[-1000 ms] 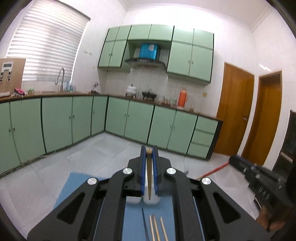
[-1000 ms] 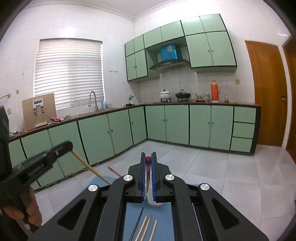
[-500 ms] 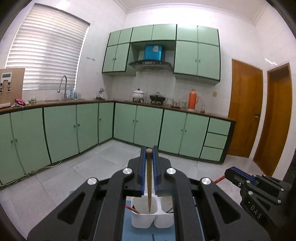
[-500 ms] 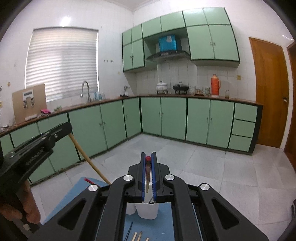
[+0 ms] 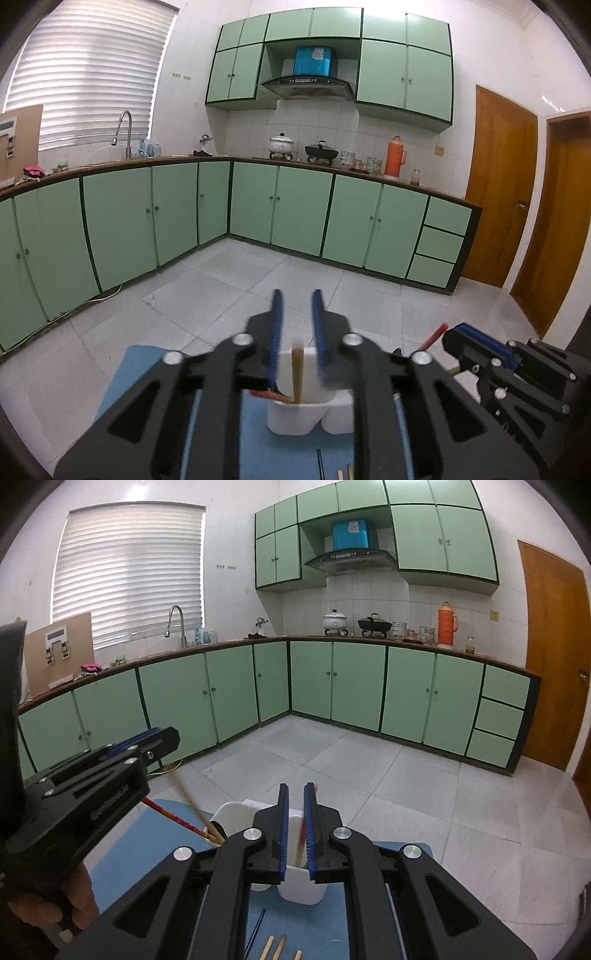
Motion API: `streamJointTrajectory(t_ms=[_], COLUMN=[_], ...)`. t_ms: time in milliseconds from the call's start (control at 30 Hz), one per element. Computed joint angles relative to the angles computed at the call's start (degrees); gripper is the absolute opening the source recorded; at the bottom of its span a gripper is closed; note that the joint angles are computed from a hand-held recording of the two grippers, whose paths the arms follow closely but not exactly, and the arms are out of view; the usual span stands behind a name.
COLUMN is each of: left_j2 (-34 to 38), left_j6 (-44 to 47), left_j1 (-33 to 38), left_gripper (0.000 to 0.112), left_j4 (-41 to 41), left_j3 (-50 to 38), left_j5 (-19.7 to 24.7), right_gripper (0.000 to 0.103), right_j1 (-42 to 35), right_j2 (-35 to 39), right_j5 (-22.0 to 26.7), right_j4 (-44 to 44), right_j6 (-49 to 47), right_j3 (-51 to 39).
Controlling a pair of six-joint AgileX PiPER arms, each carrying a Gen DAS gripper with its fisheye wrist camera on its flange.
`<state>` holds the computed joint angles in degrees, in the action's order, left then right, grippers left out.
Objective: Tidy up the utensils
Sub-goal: 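Lift both chopsticks, carry them over the white holder and open both tools, then move both open tools back over the remaining chopsticks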
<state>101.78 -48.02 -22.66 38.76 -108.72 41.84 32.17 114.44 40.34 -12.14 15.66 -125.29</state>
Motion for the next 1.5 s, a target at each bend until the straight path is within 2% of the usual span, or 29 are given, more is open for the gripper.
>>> streamJointTrajectory(t_ms=[67, 100, 167, 233, 367, 500, 600, 700, 767, 933, 1033, 1167, 1300, 1400, 1500], left_j2=[-1.71, -2.62, -5.21, -8.59, -15.11, -21.62, -25.37, -28.48, -30.22, -32.14, -32.5, -31.99, -30.67, -29.85, -29.39], left_j6=[-1.44, -2.09, -3.88, -6.71, -14.47, -19.07, -23.81, -28.39, -31.26, -36.19, -41.04, -49.35, -52.93, -52.95, -53.82], left_j1=[-0.29, -0.44, -1.13, -2.3, -6.06, -9.92, -13.46, -16.2, -18.98, -26.57, -30.9, -37.18, -41.72, -41.9, -41.45], left_gripper=[0.027, 0.029, 0.038, 0.05, 0.061, 0.065, 0.067, 0.067, 0.067, 0.067, 0.061, 0.061, 0.06, 0.056, 0.054], left_j4=[1.18, 1.73, 3.37, 6.04, 13.36, 14.75, 16.79, 17.7, 17.89, 18.76, 19.97, 22.47, 23.0, 22.2, 21.7], left_j3=[2.26, 3.45, 6.65, 11.18, 20.78, 30.76, 37.82, 43.92, 47.76, 54.79, 58.2, 62.7, 64.8, 64.95, 65.32], left_j5=[-0.22, -0.38, -0.5, -0.82, -0.1, 2.28, 5.3, 7.21, 8.67, 13.08, 15.32, 18.3, 19.75, 18.5, 17.06], right_gripper=[0.012, 0.018, 0.025, 0.029, 0.046, 0.05, 0.05, 0.05, 0.05, 0.049, 0.045, 0.037, 0.032, 0.025, 0.023], right_j1=[0.09, 0.32, 0.94, 1.59, 3.46, 5.63, 8.82, 11.07, 13.72, 18.93, 21.68, 27.1, 31.69, 32.76, 32.41], right_j2=[-2.24, -4.06, -7.23, -10.47, -19.61, -27.35, -32.1, -35.3, -36.84, -39.12, -39.93, -40.38, -38.92, -38.59, -38.68], right_j5=[-2.5, -4.38, -7.02, -9.14, -14.8, -16.37, -14.38, -13.58, -11.33, -7.67, -6.03, -2.63, -0.37, -1.55, -2.25], right_j4=[-1.12, -2.65, -7.15, -11.14, -24.85, -36.79, -47.68, -53.06, -56.66, -59.0, -60.09, -65.64, -66.33, -64.38, -63.67], right_j6=[1.71, 3.46, 7.77, 11.57, 27.25, 42.45, 55.73, 65.16, 70.74, 77.59, 81.6, 92.17, 95.02, 94.66, 94.99], right_j3=[3.67, 6.6, 11.64, 16.71, 31.64, 45.17, 55.01, 62.52, 67.09, 75.08, 78.48, 83.48, 85.17, 86.14, 86.66])
